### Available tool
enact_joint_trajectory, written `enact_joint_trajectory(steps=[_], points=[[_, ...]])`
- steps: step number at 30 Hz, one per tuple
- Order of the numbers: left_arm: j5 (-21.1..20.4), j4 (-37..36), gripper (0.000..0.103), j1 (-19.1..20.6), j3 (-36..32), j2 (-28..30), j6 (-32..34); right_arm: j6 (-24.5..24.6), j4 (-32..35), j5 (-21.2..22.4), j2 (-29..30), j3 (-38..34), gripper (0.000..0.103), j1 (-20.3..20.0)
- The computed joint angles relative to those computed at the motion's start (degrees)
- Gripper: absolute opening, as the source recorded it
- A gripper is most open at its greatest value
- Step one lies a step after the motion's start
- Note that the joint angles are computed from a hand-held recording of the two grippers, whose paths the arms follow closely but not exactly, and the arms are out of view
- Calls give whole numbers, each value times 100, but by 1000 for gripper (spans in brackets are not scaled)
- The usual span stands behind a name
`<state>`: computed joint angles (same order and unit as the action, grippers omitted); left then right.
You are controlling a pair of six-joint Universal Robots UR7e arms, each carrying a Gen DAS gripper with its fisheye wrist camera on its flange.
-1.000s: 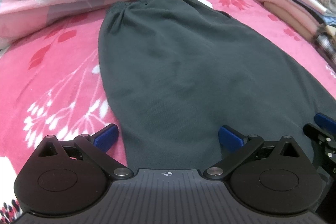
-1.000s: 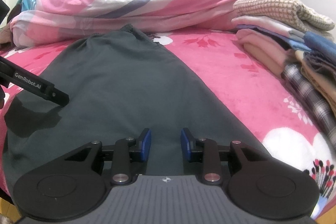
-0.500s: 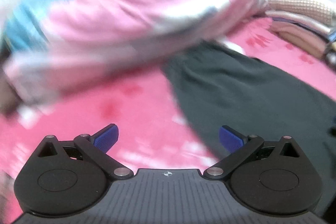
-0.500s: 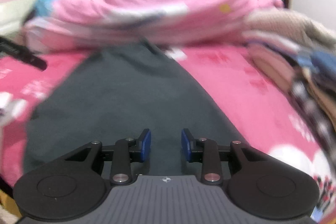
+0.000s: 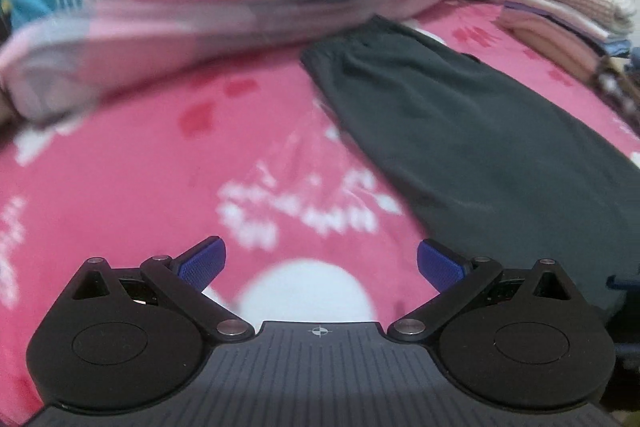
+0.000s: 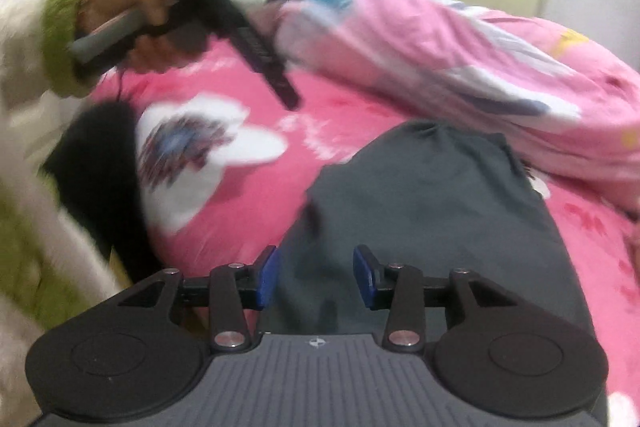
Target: Fold clothes
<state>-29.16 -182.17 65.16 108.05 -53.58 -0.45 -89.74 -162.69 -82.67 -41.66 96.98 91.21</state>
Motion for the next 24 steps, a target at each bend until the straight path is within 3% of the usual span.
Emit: enact_joint_trajectory(steps=[5,9,15,22,24], points=[[-267,-182,103,75,-13,179,-144,-692,-639,-391,24,371,53,75],[-203,-368,103,83,-54,292,-108,-1194,-1208,-510,252,533,56,92],[-134,-771,103,104,-47,380,118,-2672,-2992,-645,733,998,57,-31],[-205,-1026,103,177,-57,457,343,-2909,-4123,-560,1226,1024,56,-130],[-234,-1224,103,186,-36,490,521,-2990,-4349,-481,1302,1036,49,-163]])
